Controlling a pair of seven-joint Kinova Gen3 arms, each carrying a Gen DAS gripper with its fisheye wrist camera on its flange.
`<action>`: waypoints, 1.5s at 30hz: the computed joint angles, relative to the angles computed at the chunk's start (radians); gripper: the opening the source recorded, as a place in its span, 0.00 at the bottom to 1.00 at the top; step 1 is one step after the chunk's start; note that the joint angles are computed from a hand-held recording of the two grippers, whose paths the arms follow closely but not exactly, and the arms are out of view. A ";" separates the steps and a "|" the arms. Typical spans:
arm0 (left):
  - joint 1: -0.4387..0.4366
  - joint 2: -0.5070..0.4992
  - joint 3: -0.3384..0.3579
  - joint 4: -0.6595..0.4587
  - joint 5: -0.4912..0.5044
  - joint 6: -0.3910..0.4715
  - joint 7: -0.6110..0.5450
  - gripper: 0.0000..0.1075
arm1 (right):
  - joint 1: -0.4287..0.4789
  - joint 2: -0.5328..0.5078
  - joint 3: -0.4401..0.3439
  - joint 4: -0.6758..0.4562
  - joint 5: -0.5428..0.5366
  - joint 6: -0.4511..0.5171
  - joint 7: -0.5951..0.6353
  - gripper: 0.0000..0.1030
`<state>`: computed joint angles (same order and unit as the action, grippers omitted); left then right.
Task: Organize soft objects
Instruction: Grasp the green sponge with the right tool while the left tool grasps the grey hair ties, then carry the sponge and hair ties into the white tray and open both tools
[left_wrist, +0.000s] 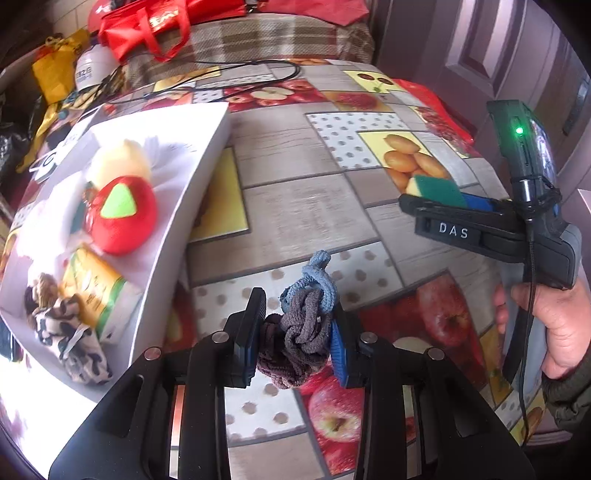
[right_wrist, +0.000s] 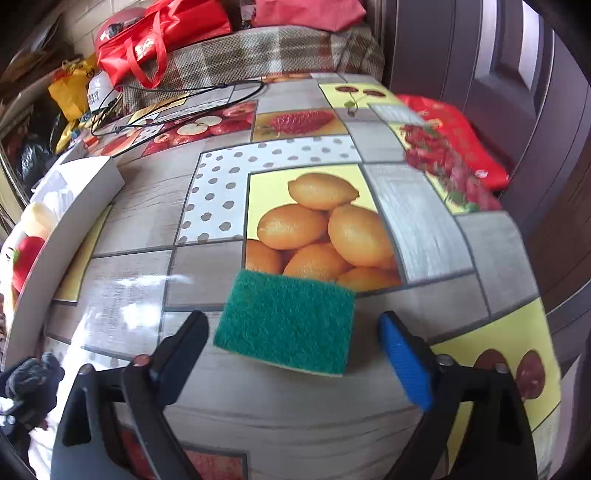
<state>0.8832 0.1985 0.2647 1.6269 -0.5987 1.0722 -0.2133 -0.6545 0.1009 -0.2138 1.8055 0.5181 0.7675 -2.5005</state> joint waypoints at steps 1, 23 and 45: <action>0.001 -0.002 0.000 0.002 0.000 0.000 0.004 0.28 | 0.007 0.002 -0.008 0.000 0.003 -0.010 0.008 0.67; 0.051 -0.105 0.057 -0.095 -0.213 0.108 -0.009 0.29 | 0.192 -0.376 -0.210 0.121 -0.007 -0.096 -0.170 0.55; -0.186 -0.377 0.241 0.033 -0.218 0.090 -0.044 0.29 | 0.600 -0.493 -0.704 -0.054 0.049 0.005 -0.263 0.55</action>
